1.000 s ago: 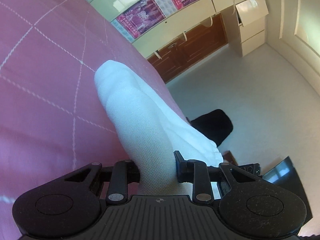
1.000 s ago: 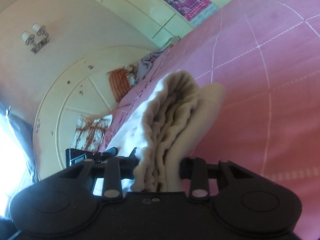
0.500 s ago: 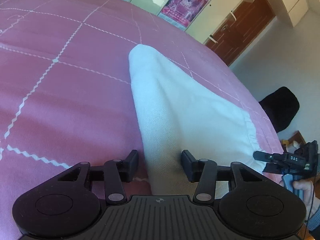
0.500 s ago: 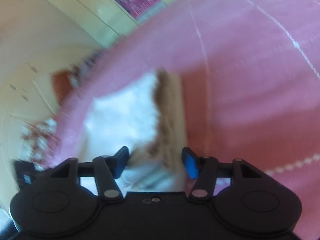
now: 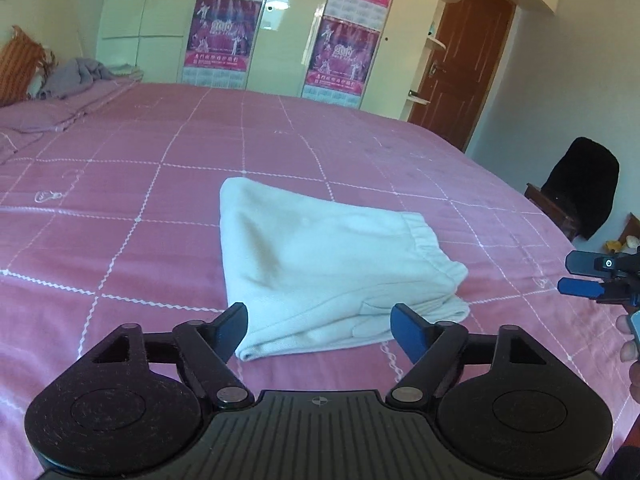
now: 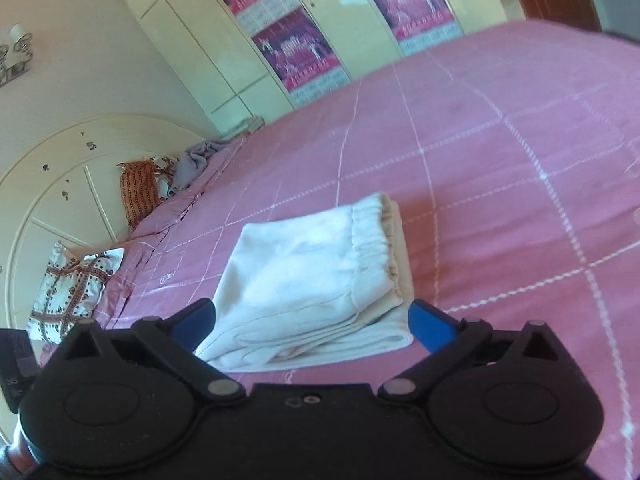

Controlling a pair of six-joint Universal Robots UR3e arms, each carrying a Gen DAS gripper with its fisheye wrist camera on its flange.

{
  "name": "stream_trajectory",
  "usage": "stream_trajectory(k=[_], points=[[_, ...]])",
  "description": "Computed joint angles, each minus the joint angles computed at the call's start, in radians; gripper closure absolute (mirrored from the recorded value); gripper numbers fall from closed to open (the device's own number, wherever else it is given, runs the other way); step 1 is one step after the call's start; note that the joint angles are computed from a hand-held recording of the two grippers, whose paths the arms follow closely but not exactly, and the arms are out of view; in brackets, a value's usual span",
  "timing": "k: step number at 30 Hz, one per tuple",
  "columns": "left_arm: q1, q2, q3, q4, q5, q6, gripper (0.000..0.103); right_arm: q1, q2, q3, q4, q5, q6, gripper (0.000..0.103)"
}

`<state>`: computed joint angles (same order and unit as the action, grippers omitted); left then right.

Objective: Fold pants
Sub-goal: 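Release the bundle and pull both tools back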

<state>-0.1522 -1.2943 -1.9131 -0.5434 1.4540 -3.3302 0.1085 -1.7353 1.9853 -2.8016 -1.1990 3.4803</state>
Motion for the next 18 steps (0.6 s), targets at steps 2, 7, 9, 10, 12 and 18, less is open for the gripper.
stream_trajectory(k=[2, 7, 9, 10, 12, 18], points=[[-0.107, 0.050, -0.006, -0.023, 0.109, -0.013, 0.009, 0.072, -0.095, 0.021, 0.039, -0.106, 0.000, 0.000], [-0.356, 0.168, -0.007, -0.113, 0.331, -0.122, 0.002, 0.318, -0.226, -0.021, 0.181, -0.429, 0.011, 0.000], [-0.476, 0.185, 0.024, -0.154, 0.433, -0.185, 0.001, 0.445, -0.254, -0.053, 0.240, -0.564, 0.053, 0.000], [-0.532, 0.192, 0.038, -0.169, 0.480, -0.220, 0.000, 0.519, -0.250, -0.073, 0.259, -0.642, 0.079, 0.000], [-0.659, 0.197, 0.068, -0.210, 0.575, -0.301, 0.000, 0.676, -0.229, -0.112, 0.287, -0.806, 0.134, 0.000], [-0.992, 0.159, 0.146, -0.398, 0.875, -0.532, 0.000, 0.986, -0.166, -0.178, 0.439, -1.124, 0.348, 0.000]])
